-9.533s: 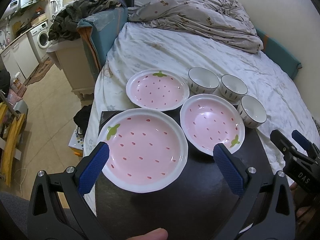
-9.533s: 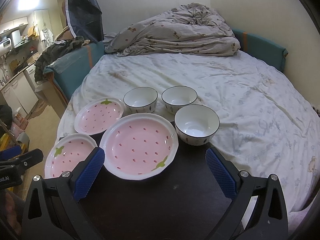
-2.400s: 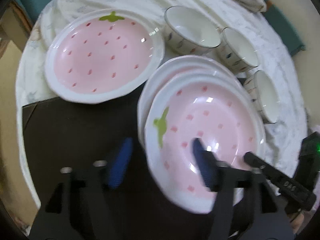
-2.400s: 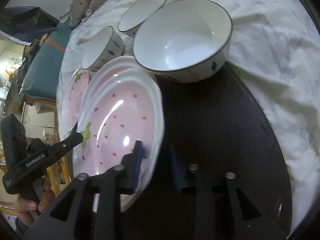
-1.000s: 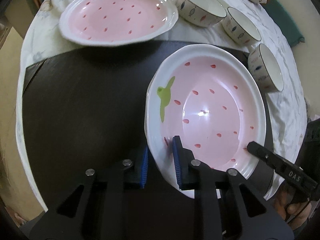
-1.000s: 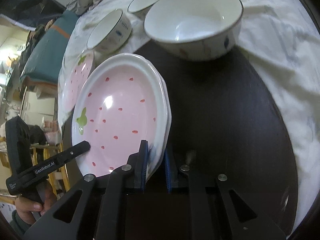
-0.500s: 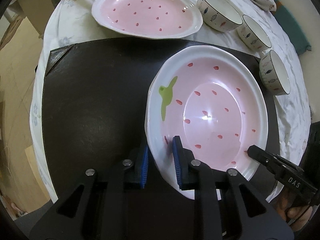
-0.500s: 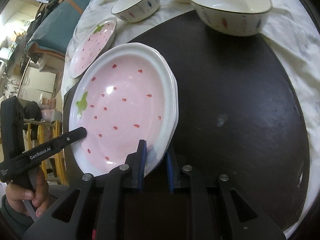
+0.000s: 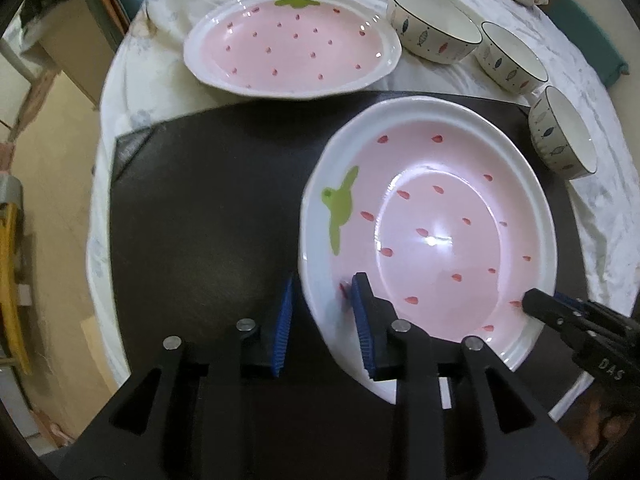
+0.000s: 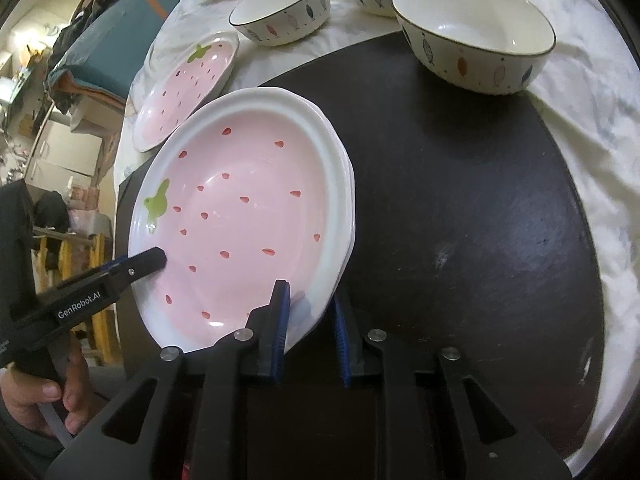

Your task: Organize plates and bowls

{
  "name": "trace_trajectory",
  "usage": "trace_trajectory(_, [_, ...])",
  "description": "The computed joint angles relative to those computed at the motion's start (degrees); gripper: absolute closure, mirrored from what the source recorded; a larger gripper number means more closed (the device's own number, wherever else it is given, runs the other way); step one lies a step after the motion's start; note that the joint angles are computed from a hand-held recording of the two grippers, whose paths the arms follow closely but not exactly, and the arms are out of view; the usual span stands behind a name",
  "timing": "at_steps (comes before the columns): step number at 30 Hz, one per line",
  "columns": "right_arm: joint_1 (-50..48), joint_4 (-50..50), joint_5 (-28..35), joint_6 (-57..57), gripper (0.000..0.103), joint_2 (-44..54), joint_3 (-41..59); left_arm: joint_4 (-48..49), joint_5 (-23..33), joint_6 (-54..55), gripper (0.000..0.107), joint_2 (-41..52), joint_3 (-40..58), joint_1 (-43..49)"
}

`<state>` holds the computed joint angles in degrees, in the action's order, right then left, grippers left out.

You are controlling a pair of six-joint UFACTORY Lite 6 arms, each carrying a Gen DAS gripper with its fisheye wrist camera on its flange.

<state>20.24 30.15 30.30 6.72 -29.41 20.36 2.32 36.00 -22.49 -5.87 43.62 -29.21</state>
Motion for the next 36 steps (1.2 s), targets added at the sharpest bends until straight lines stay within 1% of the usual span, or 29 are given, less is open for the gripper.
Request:
trace_trajectory(2, [0.4, -1.3, 0.2, 1.5, 0.08, -0.3, 0.2, 2.3, 0.3, -2.2, 0.077, -0.2, 0.3, -0.5])
trace_trajectory(4, [0.4, -4.5, 0.8, 5.0, 0.075, -1.4, 0.4, 4.6, 0.5, -4.5, 0.075, -0.5, 0.3, -0.9])
trace_trajectory(6, [0.2, -7.0, 1.1, 7.5, 0.074, -1.9, 0.8, 5.9, 0.5, -6.0, 0.074, -0.6, 0.4, -1.3])
trace_trajectory(8, [0.5, -11.6, 2.0, 11.9, 0.074, -3.0, 1.3, 7.6, 0.9, -7.8, 0.074, -0.8, 0.5, -2.2])
trace_trajectory(10, [1.8, -16.4, 2.6, 16.8, 0.074, -4.2, 1.8, 9.4, 1.6, -9.6, 0.074, -2.1, 0.3, -3.4])
trace_trajectory(12, [2.4, -19.1, 3.4, 19.4, 0.074, -5.1, 2.4, 10.2, 2.0, -10.3, 0.074, -3.4, 0.3, -4.3])
trace_trajectory(15, [4.7, -24.8, 4.4, 24.9, 0.073, -6.4, 3.4, 14.0, 3.4, -14.3, 0.074, -6.0, 0.6, -6.2])
trace_trajectory(16, [6.2, -27.5, 4.8, 27.6, 0.068, -6.6, 4.1, 15.5, 3.6, -15.5, 0.074, -7.0, 0.6, -7.1])
trace_trajectory(17, [7.3, -29.4, 4.8, 29.4, 0.059, -6.9, 4.7, 16.6, 3.8, -16.6, 0.074, -7.5, 0.8, -7.8])
trace_trajectory(18, [8.7, -32.6, 5.1, 32.9, 0.034, -7.8, 4.9, 18.1, 4.2, -18.1, 0.074, -8.1, 0.9, -8.6])
trace_trajectory(19, [10.0, -35.7, 5.7, 36.5, 0.015, -8.6, 5.3, 19.4, 4.5, -19.4, 0.074, -8.8, 1.0, -9.2])
trace_trajectory(20, [10.9, -38.2, 6.5, 39.3, 0.013, -10.2, 5.3, 20.2, 4.6, -20.1, 0.074, -9.4, 1.1, -9.6])
trace_trajectory(22, [11.0, -38.4, 7.0, 39.8, 0.012, -11.4, 6.4, 21.3, 4.7, -21.3, 0.073, -10.2, 1.1, -9.8])
trace_trajectory(23, [10.4, -37.7, 7.5, 39.0, 0.012, -11.7, 6.8, 21.6, 4.4, -21.8, 0.066, -10.8, 0.8, -9.7])
trace_trajectory(24, [9.8, -37.2, 7.8, 38.5, 0.012, -12.0, 7.2, 21.9, 4.5, -22.3, 0.056, -11.2, 0.9, -9.8])
trace_trajectory(26, [9.3, -37.5, 8.0, 38.9, 0.006, -13.1, 7.7, 23.1, 4.9, -24.2, 0.044, -11.7, 1.1, -10.0])
trace_trajectory(27, [9.7, -38.4, 8.2, 40.0, 0.0, -13.6, 8.0, 23.4, 4.8, -24.8, 0.043, -12.2, 1.1, -10.0])
trace_trajectory(28, [10.0, -39.7, 8.4, 41.2, 0.0, -14.3, 8.2, 23.6, 4.5, -25.3, 0.043, -12.2, 1.1, -10.0])
trace_trajectory(31, [11.6, -42.4, 8.6, 43.5, 0.0, -15.5, 8.9, 28.1, 6.4, -30.1, 0.043, -11.7, 1.9, -11.8])
trace_trajectory(35, [16.2, -49.4, 12.2, 51.3, 0.0, -15.6, 10.0, 29.4, 7.8, -31.0, 0.042, -10.1, 3.2, -12.9])
trace_trajectory(36, [17.7, -52.0, 13.8, 54.3, 0.0, -15.4, 10.4, 29.2, 8.0, -31.0, 0.037, -9.9, 3.3, -13.1])
